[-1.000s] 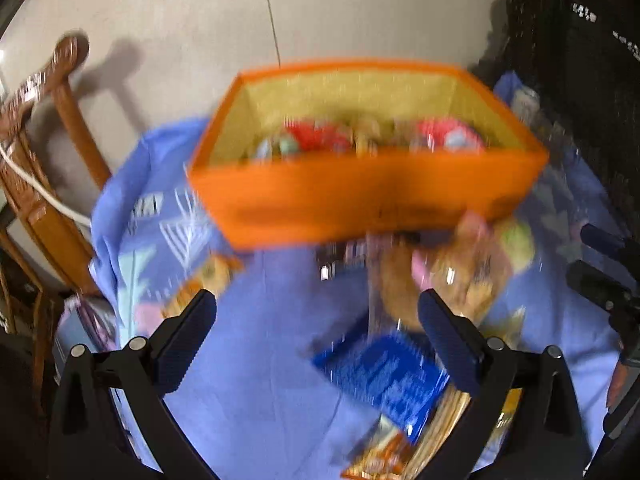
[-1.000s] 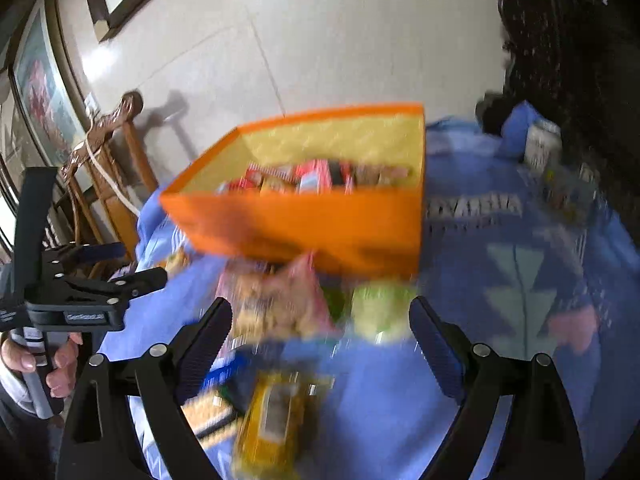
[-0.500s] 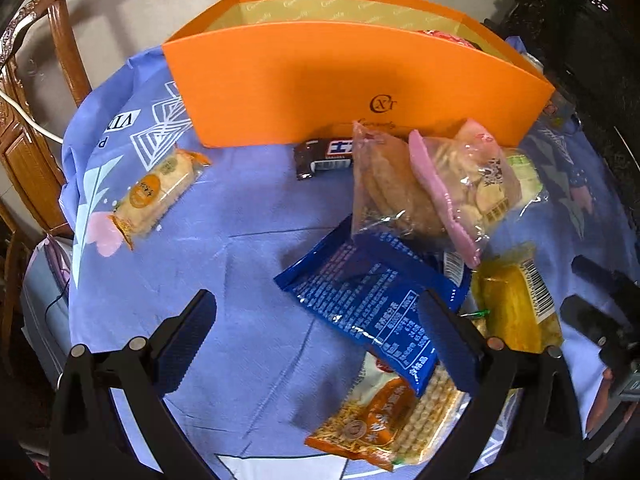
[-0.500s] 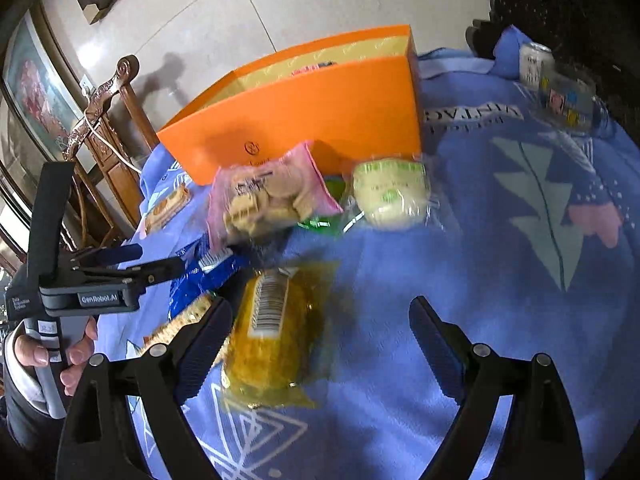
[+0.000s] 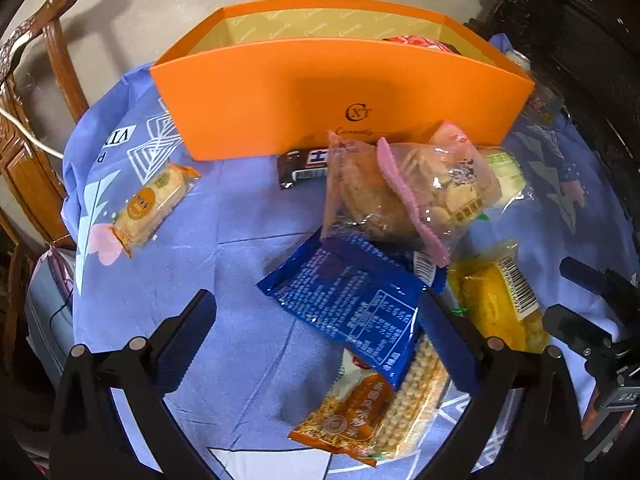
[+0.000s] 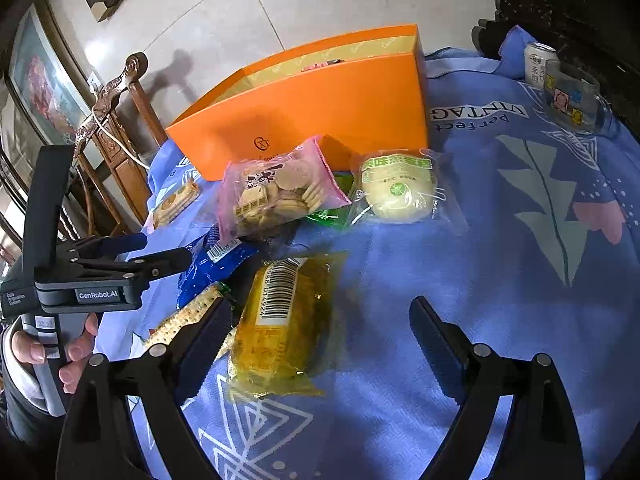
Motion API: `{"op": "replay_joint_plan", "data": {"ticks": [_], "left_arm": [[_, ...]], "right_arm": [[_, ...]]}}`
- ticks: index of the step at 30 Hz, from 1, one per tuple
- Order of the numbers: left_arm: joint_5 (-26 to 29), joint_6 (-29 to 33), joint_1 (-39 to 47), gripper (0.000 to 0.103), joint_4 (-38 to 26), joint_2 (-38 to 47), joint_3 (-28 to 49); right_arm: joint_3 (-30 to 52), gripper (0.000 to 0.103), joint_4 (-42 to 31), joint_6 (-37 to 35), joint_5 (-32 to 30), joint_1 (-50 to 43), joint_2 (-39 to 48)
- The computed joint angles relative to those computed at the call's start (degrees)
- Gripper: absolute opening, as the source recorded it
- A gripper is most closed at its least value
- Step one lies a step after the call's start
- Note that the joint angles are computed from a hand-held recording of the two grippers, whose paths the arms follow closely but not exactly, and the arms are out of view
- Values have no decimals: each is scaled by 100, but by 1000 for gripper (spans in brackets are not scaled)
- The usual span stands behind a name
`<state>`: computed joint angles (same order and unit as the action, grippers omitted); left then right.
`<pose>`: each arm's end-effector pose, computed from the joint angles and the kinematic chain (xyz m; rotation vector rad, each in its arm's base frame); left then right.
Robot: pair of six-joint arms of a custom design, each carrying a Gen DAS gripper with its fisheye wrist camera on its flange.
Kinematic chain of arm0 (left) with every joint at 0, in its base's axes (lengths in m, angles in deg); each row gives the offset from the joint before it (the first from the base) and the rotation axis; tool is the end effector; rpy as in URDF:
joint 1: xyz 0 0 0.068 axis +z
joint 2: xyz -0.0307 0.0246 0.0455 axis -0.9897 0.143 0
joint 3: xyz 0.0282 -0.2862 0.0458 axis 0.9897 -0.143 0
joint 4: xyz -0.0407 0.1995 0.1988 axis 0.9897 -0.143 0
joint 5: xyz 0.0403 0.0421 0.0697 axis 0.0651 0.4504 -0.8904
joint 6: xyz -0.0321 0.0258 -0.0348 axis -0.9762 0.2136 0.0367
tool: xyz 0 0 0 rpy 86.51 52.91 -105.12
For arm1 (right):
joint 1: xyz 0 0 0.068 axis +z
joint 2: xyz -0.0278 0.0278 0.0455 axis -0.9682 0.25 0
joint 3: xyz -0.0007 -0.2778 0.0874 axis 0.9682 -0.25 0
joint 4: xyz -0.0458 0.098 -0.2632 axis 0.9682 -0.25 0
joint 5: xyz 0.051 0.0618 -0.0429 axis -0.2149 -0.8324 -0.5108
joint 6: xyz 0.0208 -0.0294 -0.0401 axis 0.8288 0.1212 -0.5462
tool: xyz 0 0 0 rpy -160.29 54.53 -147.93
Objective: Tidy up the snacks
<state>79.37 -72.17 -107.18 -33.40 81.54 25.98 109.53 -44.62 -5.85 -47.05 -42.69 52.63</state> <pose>0.3160 -0.1459 0.2544 0.3622 2.6171 -0.0580 0.2253 0.1428 0.2266 0.0341 2.4409 0.4604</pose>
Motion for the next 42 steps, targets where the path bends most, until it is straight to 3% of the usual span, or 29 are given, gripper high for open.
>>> {"op": "replay_joint_plan", "data": {"ticks": [6, 11, 12, 13, 15, 18, 23, 26, 28, 34, 38, 42], "left_arm": [[144, -117, -107, 99, 56, 478, 186], [741, -364, 112, 99, 302, 718, 229], [819, -364, 154, 96, 322, 726, 225], [971, -345, 199, 78, 390, 665, 165], [996, -212, 178, 65, 410, 510, 108], [830, -94, 116, 60, 353, 416, 73], [813, 94, 290, 65, 86, 347, 92], [684, 95, 374, 84, -53, 348, 117], [715, 130, 469, 88, -102, 285, 96], [497, 128, 542, 99, -417, 71, 131], [331, -201, 459, 99, -690, 194, 303], [242, -920, 312, 99, -941, 594, 643]], "right_arm": [[-25, 91, -90, 13, 13, 27, -55], [77, 92, -125, 14, 48, 150, 117], [138, 92, -155, 1, 63, 191, 208], [169, 92, -177, -11, 67, 210, 263], [283, 92, -230, -5, 106, 283, 452], [548, 92, -353, 14, 190, 415, 867], [1297, 92, -942, -118, 685, 646, 1751], [1729, 83, -1196, -360, 1241, 892, 2261], [1719, 42, -1091, -475, 1198, 931, 2203], [1067, 41, -794, -332, 660, 534, 1372], [442, 41, -249, -294, 164, 71, 874], [191, 42, 124, -350, -169, -93, 805]]}}
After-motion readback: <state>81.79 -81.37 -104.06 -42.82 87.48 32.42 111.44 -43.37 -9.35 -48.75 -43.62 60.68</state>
